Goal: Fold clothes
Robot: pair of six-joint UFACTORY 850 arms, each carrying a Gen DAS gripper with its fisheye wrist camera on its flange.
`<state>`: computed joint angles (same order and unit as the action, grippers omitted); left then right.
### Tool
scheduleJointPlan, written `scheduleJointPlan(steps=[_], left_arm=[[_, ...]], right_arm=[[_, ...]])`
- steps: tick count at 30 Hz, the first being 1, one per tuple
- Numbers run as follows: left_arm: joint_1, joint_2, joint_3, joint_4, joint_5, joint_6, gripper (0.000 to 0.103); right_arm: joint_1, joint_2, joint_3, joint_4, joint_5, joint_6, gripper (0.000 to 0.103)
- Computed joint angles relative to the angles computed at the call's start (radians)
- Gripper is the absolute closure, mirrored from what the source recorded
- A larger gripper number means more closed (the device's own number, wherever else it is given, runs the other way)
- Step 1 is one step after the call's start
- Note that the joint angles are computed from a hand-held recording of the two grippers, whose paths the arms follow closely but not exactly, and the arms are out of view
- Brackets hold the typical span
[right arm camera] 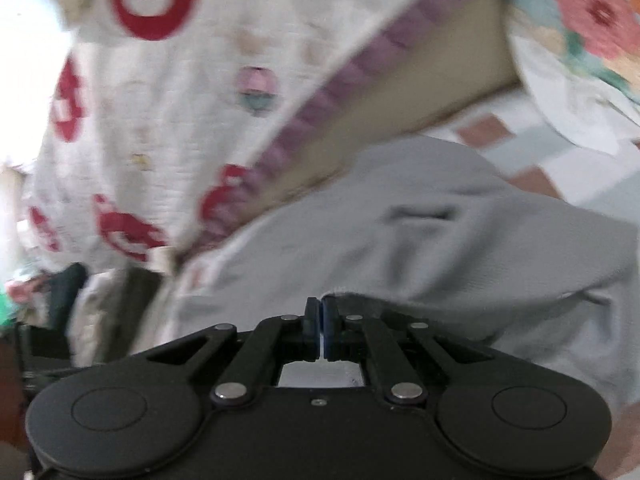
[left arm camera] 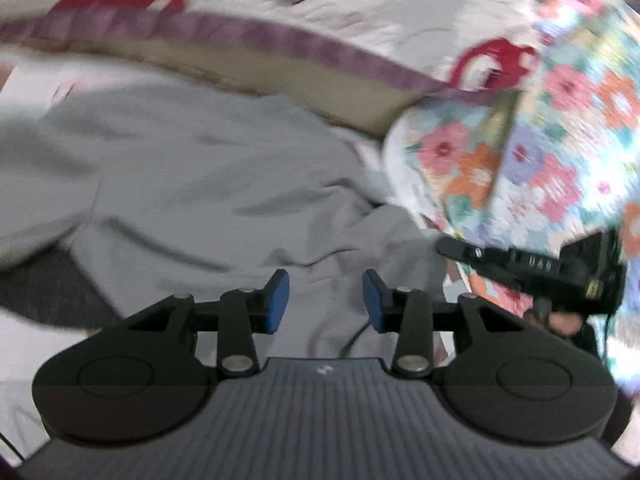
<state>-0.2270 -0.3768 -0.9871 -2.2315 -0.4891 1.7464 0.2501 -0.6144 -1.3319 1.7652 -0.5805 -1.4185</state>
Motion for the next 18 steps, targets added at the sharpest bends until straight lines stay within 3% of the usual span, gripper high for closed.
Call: scheduleJointPlan(steps=[2, 4, 8, 11, 16, 18], left_arm=[[-0.008, 0.013, 0.008, -0.017, -0.041, 0.088, 0.060], [-0.003, 0.021, 0.015, -0.003, -0.103, 0.142, 0.047], [-0.006, 0.047, 0.038, -0.084, -0.138, 0.269, 0.043], [-0.019, 0.064, 0.053, -0.178, -0.136, 0.398, 0.024], [-0.020, 0.075, 0.088, -0.292, -0.195, 0.544, 0.016], [-0.015, 0.065, 0.081, -0.266, -0.204, 0.506, 0.022]], right_arm=[[0.021, 0.026, 0.014, 0.058, -0.005, -0.074, 0.099], [0.042, 0.047, 0.026, 0.118, -0.008, -0.146, 0.099], [0.066, 0.063, 0.012, 0.116, -0.049, -0.169, 0.099], [0.073, 0.066, -0.004, 0.060, -0.117, -0.139, 0.099], [0.076, 0.072, -0.013, -0.001, -0.280, -0.123, 0.099], [0.069, 0.067, -0.018, -0.008, -0.357, -0.115, 0.099]])
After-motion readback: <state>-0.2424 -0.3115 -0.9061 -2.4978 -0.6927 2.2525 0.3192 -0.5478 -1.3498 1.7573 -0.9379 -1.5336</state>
